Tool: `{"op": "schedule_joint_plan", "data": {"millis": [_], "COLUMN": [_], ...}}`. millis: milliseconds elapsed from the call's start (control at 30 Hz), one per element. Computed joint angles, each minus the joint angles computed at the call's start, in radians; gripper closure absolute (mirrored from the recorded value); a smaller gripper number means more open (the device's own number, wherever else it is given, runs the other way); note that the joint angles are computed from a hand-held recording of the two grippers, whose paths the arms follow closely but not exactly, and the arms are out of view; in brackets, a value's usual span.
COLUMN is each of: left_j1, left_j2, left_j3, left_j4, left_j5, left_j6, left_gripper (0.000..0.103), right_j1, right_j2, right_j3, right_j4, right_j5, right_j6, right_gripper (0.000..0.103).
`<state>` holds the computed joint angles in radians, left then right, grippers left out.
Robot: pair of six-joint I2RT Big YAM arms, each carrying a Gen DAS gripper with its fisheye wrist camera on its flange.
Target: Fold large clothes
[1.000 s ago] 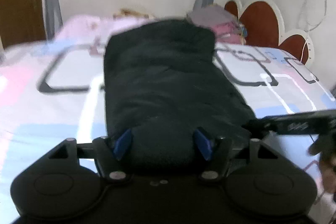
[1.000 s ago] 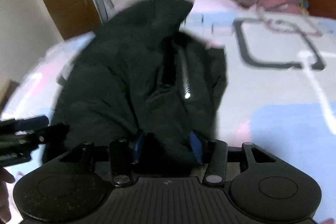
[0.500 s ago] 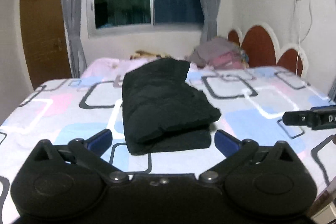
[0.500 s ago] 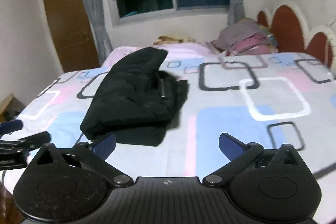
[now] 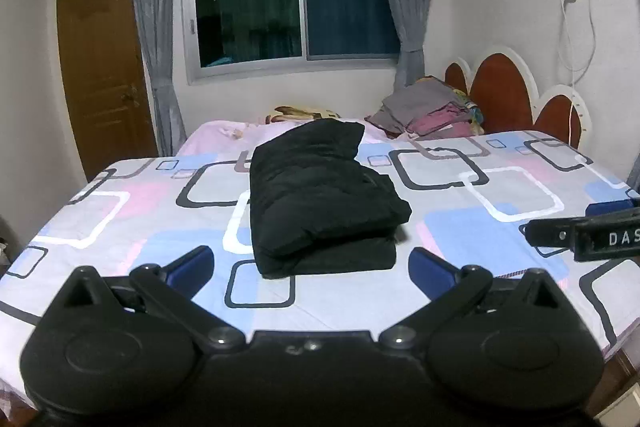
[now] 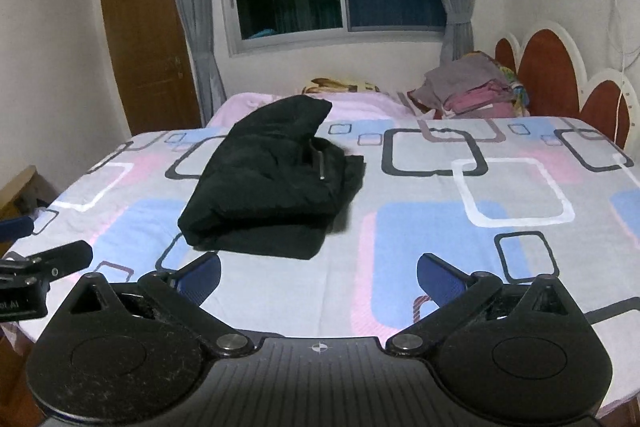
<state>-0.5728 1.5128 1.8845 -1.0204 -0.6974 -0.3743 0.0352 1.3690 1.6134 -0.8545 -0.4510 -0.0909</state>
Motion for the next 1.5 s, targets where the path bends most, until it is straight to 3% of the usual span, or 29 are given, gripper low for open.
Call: {"op": "schedule_joint_plan", "data": {"millis": [1500], "left_j1": [0.002], "left_j2": [0.01], "left_j3": [0.027], "left_j4": [0.021], "left_j5": [0.003], "left_j6": [0.025], "left_gripper": [0.0], "right_j1": [-0.038], "right_j2": [-0.001], "right_j3": [0.046], "right_j4": [-0.02], "right_j5": [-0.064], "right_j6": [-0.025], "right_gripper": [0.0]}}
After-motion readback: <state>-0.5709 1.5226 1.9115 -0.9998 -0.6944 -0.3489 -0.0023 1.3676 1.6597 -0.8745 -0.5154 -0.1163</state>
